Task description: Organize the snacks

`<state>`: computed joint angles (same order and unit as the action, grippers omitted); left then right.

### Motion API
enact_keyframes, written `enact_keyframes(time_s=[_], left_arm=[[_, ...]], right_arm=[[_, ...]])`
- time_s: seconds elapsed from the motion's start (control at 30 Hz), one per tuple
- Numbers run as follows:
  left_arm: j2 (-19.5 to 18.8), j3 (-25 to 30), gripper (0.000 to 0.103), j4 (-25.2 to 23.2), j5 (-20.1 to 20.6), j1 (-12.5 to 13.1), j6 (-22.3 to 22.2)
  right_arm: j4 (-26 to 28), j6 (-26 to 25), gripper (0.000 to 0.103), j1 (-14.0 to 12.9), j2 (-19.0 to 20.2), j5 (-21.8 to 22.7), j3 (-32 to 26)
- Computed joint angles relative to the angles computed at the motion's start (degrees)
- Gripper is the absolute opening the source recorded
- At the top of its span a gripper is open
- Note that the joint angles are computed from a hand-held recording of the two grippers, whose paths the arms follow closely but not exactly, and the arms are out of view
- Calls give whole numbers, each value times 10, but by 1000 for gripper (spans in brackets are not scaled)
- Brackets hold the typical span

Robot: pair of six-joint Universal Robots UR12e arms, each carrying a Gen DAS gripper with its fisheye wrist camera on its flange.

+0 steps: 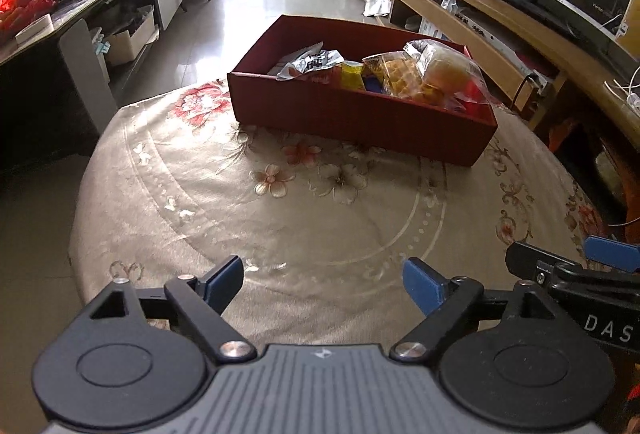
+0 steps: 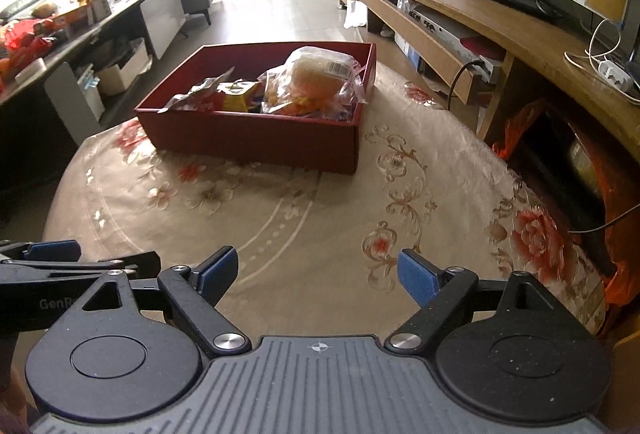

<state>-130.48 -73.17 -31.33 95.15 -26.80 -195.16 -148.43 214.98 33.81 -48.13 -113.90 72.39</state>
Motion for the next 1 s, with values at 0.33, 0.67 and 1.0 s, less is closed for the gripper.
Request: enact_keyframes(time_s=[0.33, 0.67, 1.0], left_arm=[[14, -25, 89, 18, 19, -3, 7], [17, -33, 89, 29, 39, -7, 18], [17, -33, 89, 30, 40, -7, 19]], right_arm=[[-8, -3, 91, 6, -4, -1, 8], [-7, -6, 91, 9, -5, 0, 10], [-7, -6, 91, 9, -5, 0, 10]])
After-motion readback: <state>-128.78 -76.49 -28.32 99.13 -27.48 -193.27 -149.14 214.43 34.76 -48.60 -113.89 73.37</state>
